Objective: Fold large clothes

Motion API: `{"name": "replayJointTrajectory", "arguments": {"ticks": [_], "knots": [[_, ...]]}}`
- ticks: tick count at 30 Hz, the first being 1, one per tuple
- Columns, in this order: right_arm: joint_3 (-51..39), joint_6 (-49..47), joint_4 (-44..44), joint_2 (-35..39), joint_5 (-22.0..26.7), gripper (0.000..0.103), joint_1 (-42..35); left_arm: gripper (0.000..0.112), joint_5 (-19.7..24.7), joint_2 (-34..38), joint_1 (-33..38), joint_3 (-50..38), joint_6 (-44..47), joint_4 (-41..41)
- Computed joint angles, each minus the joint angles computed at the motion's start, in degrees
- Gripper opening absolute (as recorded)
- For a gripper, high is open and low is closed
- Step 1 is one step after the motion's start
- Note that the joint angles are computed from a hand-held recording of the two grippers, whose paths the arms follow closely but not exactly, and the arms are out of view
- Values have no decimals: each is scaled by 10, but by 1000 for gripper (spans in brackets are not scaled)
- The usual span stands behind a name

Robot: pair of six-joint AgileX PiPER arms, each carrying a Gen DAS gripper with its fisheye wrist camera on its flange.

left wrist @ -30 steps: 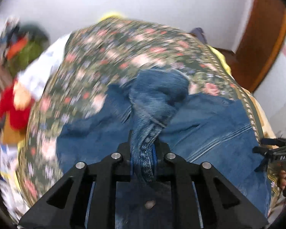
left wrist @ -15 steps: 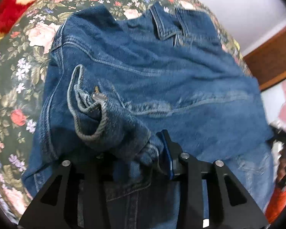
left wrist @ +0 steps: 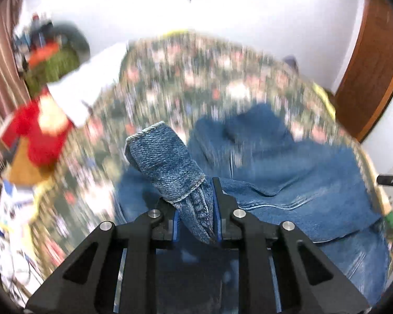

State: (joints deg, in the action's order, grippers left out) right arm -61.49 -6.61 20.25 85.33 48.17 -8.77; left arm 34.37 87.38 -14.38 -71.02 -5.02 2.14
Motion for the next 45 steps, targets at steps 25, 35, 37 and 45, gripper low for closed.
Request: {"name": "replayJointTrajectory", "arguments": {"ticks": [25,35,37,45], "knots": [[-33,-10,53,103,-2,99,-4,82,57,24,228,31,226,-139],[-109,-35,124,149,16,99,-32,82,192,260,223,-194,227,-214],[-133,-32,120,176,18,97,-25,82,168,286,198,-206,206,-178],[-186,-70,180,262,2,58,3,36,76,307,109,-210,71,2]]}}
